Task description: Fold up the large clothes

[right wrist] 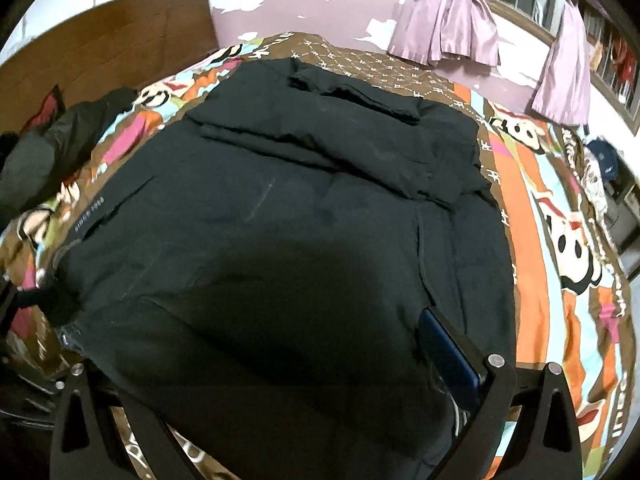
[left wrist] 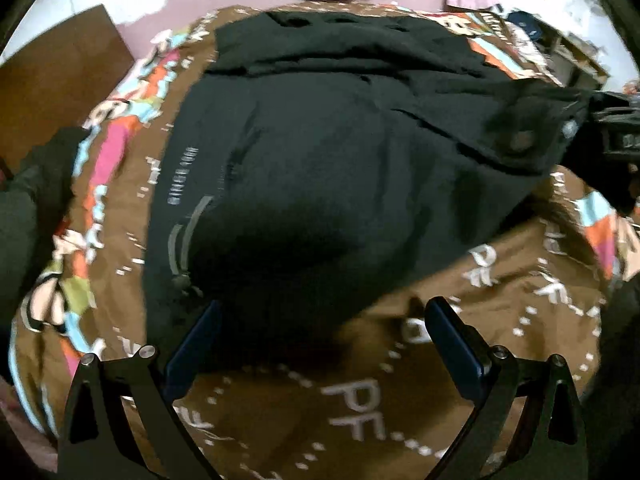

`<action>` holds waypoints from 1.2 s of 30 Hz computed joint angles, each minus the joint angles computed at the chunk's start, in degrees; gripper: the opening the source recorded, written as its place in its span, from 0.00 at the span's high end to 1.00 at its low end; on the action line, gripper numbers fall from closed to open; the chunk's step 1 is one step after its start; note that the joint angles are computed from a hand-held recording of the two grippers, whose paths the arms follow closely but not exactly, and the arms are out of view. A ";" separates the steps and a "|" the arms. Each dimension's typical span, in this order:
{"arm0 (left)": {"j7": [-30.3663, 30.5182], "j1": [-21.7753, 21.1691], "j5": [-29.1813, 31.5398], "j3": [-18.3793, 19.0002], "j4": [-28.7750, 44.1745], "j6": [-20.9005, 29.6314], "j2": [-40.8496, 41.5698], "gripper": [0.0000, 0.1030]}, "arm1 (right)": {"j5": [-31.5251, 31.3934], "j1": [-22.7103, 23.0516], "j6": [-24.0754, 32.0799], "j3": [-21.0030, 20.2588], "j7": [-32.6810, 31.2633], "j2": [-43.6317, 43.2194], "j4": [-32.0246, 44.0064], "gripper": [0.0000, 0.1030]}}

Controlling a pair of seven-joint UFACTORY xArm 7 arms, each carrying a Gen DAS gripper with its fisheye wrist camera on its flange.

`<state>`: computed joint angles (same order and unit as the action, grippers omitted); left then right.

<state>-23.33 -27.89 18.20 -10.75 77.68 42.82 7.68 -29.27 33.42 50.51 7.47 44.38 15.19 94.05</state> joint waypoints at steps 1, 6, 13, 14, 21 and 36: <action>-0.52 -0.01 0.43 0.18 0.23 0.37 0.22 0.04 | 1.28 -0.56 -0.77 0.11 -0.17 -0.23 -0.18 0.00; -3.51 -0.73 5.76 1.02 0.45 0.23 0.71 0.04 | 4.25 -1.39 -1.69 0.08 -1.42 0.58 1.87 0.00; -10.23 -1.06 14.51 1.87 0.07 -0.18 0.24 0.04 | 4.02 -1.20 -2.83 0.12 -0.37 -1.34 -1.53 0.00; -10.74 -0.92 15.06 1.89 0.00 -0.46 0.15 0.04 | 3.79 -1.24 -3.18 0.18 -0.03 -1.77 -2.47 0.00; -10.37 -0.34 18.93 1.47 -1.52 -5.06 -0.79 0.35 | -0.58 -1.68 -5.79 1.18 3.83 -6.50 -11.50 0.00; -8.40 0.96 16.89 1.77 -1.71 -9.91 -0.84 0.66 | -14.69 0.02 1.10 3.85 17.25 -9.64 -21.70 0.14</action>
